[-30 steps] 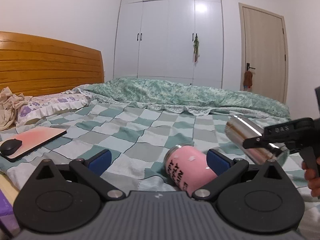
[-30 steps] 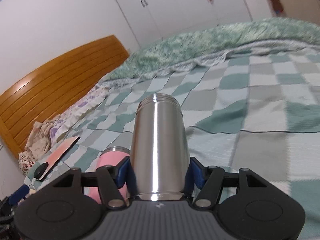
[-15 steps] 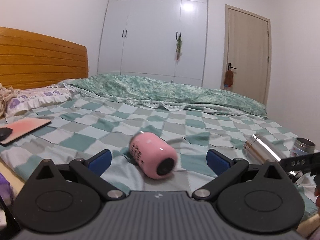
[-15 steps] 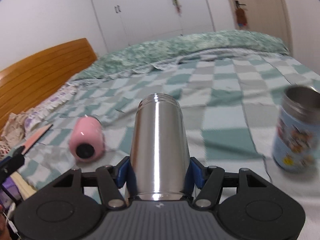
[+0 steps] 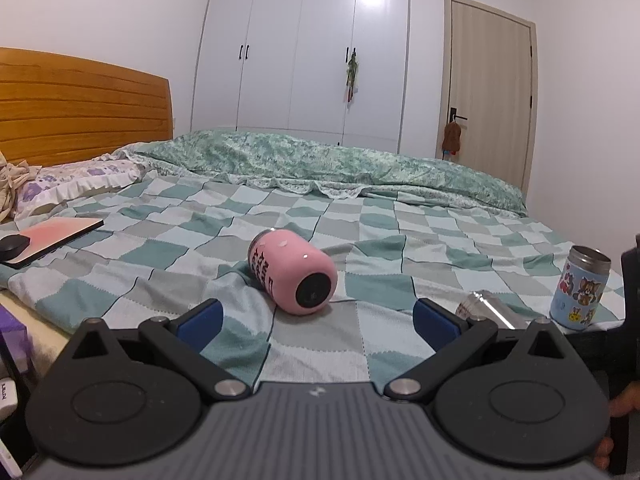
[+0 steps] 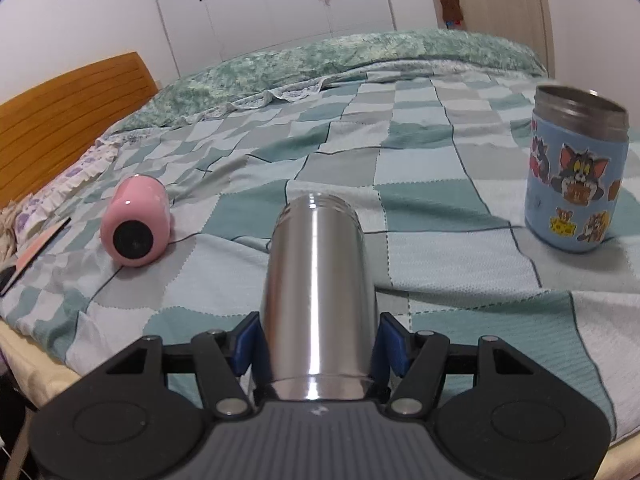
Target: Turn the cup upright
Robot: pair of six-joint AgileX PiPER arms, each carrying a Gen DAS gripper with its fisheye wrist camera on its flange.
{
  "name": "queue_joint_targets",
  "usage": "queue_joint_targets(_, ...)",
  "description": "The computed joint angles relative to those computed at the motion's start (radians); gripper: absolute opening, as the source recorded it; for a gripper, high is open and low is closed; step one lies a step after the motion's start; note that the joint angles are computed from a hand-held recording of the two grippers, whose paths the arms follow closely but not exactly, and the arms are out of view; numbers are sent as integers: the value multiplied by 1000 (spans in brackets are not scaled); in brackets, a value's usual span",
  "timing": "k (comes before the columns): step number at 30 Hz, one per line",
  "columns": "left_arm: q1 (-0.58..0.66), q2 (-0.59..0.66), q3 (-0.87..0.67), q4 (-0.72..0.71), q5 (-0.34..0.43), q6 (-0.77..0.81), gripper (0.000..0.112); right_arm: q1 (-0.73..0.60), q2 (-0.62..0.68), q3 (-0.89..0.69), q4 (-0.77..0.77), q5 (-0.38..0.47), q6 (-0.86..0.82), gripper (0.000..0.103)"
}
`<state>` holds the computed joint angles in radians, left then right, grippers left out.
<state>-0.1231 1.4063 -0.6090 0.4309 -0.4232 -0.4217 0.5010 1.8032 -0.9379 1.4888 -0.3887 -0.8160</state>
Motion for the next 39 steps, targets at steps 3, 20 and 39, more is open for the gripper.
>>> queue_joint_targets(3,-15,-7,3,-25,18,23,103,-35,-4,7,-30,70,2,65)
queue_joint_targets(20,-301,122,-204,-153,256,125,103,-280,-351,501,-973,-202,672,103)
queue_joint_targets(39,-502,628,-1016,-153,963,-82,102,-523,-128,641,-1292,-664,810,103)
